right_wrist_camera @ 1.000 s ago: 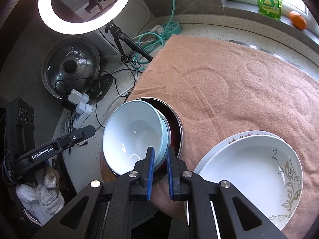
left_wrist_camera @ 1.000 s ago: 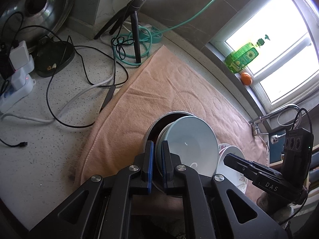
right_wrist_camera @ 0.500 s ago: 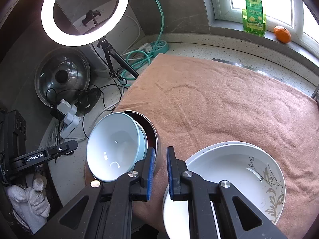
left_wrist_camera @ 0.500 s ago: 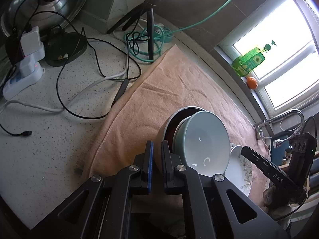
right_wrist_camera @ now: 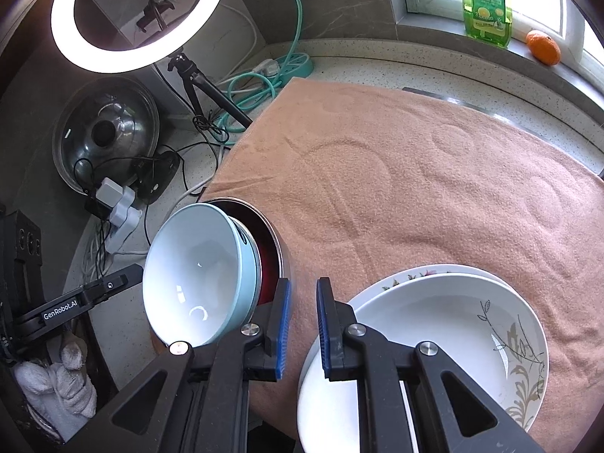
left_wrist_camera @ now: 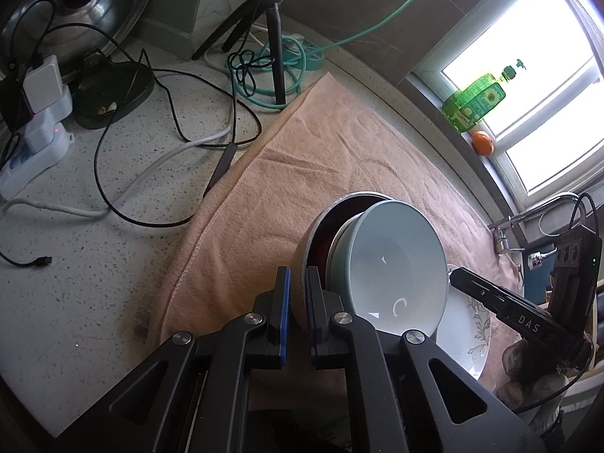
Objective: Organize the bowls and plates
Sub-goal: 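Lift the nested bowl stack with the right gripper and carry it over the plates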
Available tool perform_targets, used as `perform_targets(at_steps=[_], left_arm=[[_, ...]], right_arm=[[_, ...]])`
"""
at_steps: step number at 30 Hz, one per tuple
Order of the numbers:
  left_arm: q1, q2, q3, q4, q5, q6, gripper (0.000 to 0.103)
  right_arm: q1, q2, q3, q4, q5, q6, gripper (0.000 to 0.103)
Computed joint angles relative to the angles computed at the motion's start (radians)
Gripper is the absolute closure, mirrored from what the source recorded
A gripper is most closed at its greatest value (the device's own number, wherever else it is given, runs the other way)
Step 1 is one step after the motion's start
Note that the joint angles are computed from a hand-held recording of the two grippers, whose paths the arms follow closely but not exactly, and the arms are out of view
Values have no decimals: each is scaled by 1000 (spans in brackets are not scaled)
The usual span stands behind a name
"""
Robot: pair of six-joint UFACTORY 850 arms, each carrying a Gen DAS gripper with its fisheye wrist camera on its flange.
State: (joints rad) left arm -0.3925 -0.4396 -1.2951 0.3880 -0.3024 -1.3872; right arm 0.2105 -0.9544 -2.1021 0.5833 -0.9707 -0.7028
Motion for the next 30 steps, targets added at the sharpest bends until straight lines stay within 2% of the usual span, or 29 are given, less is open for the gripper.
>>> perform_targets(at_steps=[15, 30], left_arm=[[2, -30, -23, -112, 4, 129, 97], [5, -34, -22, -126, 9, 141, 97]], right_arm=[[12, -48, -63, -17, -49, 24, 91], [14, -108, -140, -10, -144, 67, 92]])
